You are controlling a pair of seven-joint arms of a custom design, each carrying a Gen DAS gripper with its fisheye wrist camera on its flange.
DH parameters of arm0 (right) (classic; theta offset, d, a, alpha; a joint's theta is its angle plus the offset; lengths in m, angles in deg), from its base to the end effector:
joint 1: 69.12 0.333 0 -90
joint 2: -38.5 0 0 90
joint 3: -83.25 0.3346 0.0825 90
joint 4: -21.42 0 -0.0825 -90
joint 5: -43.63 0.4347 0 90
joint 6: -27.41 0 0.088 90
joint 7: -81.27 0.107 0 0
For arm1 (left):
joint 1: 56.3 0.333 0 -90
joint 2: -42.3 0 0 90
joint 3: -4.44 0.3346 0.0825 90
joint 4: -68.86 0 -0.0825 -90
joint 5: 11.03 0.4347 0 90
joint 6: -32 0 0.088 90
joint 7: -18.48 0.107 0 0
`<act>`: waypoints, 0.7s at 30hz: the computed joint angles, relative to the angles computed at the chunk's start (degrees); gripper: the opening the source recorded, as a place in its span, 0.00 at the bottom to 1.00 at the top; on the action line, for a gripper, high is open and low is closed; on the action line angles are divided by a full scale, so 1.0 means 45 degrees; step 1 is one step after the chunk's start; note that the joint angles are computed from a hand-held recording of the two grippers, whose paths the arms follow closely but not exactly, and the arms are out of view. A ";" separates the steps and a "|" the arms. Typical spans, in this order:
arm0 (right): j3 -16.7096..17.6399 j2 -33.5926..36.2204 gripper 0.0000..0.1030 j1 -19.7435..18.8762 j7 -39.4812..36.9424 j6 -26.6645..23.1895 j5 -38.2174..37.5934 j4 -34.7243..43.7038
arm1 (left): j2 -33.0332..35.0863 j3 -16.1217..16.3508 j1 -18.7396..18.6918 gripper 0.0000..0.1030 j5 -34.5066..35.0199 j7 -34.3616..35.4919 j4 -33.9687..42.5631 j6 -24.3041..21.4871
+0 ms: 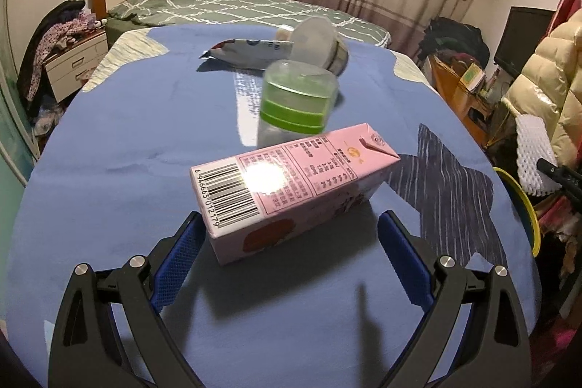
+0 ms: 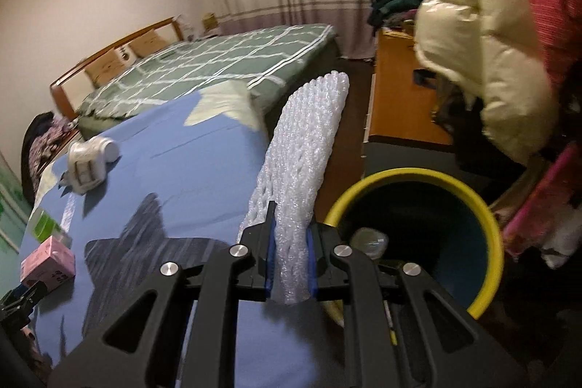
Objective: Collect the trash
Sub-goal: 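Carry the foam mesh sleeve to the yellow bin and open the right gripper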
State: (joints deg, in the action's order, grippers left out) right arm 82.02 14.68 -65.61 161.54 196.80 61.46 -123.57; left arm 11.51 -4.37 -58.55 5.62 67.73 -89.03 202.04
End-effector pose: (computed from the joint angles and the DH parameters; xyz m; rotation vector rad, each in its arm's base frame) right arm 0.4923 -0.0015 0.5094 -1.6172 1.7400 -0.6306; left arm 0.4211 -0.1015 0.4415 -2.0166 1.5798 -0.8177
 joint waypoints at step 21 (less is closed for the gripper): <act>0.0275 0.1144 0.25 -0.2373 0.1278 -0.0344 -0.2043 -0.0160 | 0.1691 0.0367 -0.3413 0.91 -0.2614 0.3225 0.1691 -0.0181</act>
